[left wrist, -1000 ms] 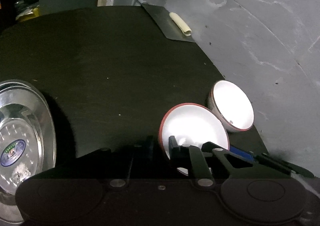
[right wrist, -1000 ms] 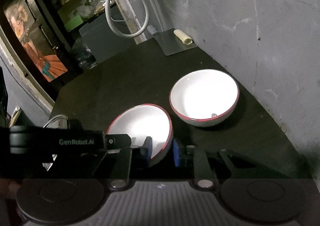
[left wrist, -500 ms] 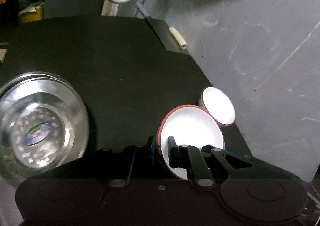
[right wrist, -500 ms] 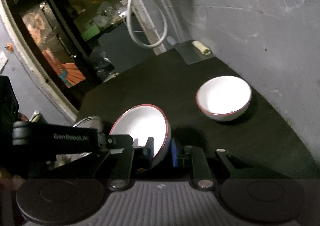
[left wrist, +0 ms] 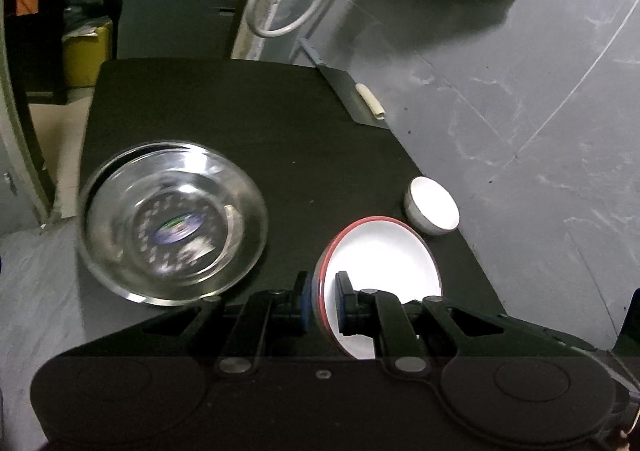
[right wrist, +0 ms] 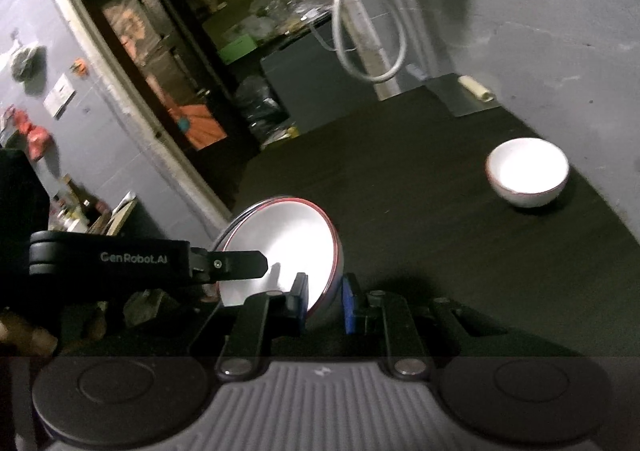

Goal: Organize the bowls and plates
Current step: 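Lift the white bowl with both grippers and carry it over the steel bowl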

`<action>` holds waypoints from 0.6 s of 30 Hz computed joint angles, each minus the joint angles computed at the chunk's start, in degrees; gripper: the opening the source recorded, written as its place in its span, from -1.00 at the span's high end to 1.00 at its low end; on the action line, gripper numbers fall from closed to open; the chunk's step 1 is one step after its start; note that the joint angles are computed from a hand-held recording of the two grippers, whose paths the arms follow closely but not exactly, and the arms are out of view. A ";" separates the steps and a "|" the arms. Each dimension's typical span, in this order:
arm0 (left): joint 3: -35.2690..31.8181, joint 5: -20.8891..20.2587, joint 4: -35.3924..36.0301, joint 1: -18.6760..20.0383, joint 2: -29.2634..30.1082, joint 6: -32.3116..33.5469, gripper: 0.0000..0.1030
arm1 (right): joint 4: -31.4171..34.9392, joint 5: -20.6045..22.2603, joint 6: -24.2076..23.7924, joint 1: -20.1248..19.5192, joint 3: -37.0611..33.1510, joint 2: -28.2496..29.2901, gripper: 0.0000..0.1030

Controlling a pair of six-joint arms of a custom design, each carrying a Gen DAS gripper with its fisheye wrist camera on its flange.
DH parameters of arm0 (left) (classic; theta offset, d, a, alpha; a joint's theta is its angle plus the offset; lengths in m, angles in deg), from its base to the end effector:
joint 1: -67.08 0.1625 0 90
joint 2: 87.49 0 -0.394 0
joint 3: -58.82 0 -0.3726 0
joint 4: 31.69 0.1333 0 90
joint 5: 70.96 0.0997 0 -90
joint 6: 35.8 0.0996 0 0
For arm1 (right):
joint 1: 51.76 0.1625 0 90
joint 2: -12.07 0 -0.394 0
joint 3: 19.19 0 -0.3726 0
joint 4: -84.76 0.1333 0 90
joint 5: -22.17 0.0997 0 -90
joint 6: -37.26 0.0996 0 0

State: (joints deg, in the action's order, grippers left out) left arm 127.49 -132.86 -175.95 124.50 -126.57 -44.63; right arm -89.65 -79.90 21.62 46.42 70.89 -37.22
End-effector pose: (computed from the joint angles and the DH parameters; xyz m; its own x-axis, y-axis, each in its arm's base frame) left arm -0.2558 -0.7350 0.1887 -0.9142 0.1881 -0.3589 0.3532 0.8041 -0.4781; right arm 0.2079 -0.6555 0.2160 -0.9241 -0.1897 0.3318 -0.3657 0.6910 -0.6235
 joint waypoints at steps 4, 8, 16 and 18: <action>4.84 -0.02 -0.67 0.26 -3.69 -1.56 0.74 | 2.61 0.01 -0.39 1.12 1.28 -0.64 0.61; 8.61 0.54 -0.49 0.31 -6.55 -2.63 0.74 | 5.25 0.01 -1.26 2.13 2.30 -1.25 0.61; 14.48 0.79 0.52 0.46 -10.79 -5.78 0.74 | 10.11 0.14 -2.39 3.12 3.39 -2.37 0.62; 15.51 0.90 0.74 0.37 -11.47 -6.41 0.74 | 11.16 0.08 -2.58 3.15 3.63 -2.58 0.62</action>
State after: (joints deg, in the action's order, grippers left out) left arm 143.00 -131.97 -175.21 124.86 -138.05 -51.04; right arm -78.49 -79.82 19.03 49.57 74.52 -39.80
